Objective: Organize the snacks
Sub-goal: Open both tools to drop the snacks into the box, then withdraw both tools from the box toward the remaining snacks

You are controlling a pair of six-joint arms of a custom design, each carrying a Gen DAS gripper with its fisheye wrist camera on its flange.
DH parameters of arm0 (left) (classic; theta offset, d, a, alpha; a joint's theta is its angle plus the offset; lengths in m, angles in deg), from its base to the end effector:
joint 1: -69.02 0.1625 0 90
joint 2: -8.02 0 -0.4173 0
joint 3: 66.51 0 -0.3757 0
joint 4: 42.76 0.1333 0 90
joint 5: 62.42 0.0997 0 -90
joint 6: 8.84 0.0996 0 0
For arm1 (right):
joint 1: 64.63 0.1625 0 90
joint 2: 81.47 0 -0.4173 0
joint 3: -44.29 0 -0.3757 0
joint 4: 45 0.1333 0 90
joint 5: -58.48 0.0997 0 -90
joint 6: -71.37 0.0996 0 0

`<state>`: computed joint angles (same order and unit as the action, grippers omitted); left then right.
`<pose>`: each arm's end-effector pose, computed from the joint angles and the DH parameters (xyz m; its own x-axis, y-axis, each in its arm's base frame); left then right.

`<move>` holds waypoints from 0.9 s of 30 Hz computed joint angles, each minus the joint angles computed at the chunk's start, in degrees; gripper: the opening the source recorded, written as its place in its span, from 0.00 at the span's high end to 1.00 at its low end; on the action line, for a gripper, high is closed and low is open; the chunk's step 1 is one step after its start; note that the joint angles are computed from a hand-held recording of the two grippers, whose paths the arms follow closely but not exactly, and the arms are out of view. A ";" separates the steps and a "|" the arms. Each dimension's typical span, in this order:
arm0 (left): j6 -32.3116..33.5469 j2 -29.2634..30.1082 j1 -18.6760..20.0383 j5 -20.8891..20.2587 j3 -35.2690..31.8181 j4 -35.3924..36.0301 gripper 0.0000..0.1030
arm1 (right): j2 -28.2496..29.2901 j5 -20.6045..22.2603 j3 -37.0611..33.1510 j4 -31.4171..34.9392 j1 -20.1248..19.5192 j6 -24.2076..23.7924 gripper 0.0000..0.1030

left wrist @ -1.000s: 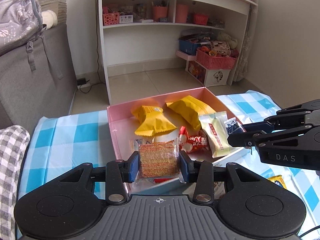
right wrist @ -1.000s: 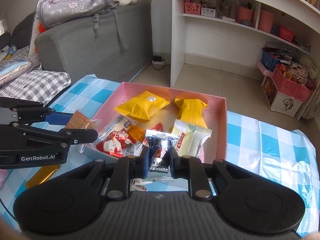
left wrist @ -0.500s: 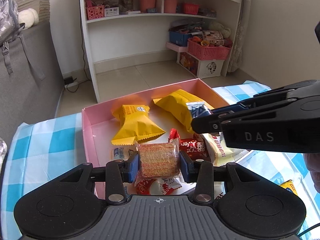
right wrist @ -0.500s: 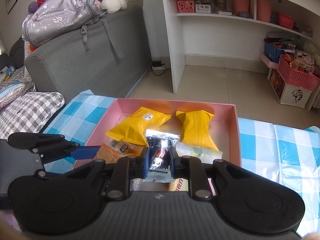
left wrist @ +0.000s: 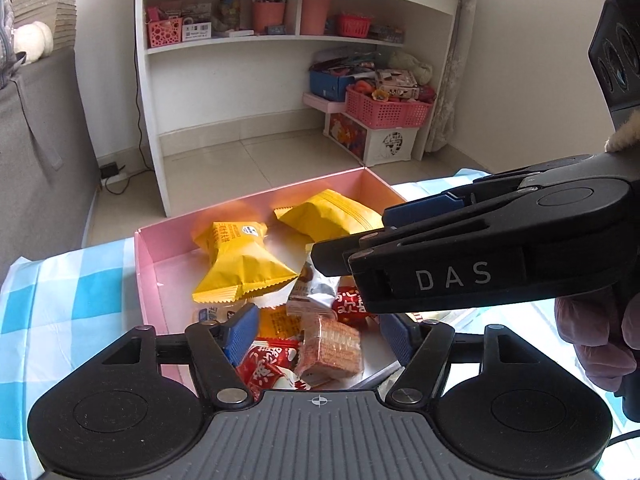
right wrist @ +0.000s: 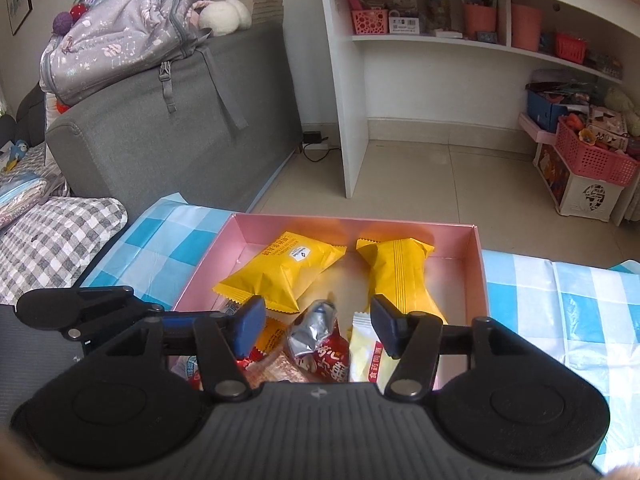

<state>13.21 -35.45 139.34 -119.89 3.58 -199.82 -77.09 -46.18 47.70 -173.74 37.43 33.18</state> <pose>-0.0831 -0.7871 0.2820 -0.7484 0.2278 -0.6228 0.5797 0.6809 -0.4476 0.2986 -0.8804 0.0483 -0.6542 -0.5774 0.4886 -0.7426 0.6129 -0.2700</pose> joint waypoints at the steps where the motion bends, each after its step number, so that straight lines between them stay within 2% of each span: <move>1: -0.16 -0.09 -0.08 0.09 0.07 0.06 0.31 | 0.03 -0.52 -0.03 -0.05 0.15 -0.24 0.43; 7: -1.04 -1.56 -0.95 0.86 1.83 -0.24 0.24 | -5.91 -1.68 11.58 -6.05 0.60 -0.57 0.35; 11: -1.45 -3.17 -1.56 1.29 3.76 -0.18 0.24 | -9.40 -1.40 17.59 -8.94 0.64 0.94 0.29; 14: -1.42 -4.49 -2.16 2.09 5.77 -0.83 0.18 | -12.08 -1.45 22.40 -11.61 0.76 1.69 0.26; 16: -1.78 -5.34 -2.58 2.75 6.98 -0.96 0.17 | -13.57 -1.79 25.21 -13.11 0.91 1.63 0.24; 27: -3.99 -10.24 -4.64 5.81 14.16 -0.60 0.10 | -21.18 -3.26 40.55 -21.35 1.47 -2.22 0.08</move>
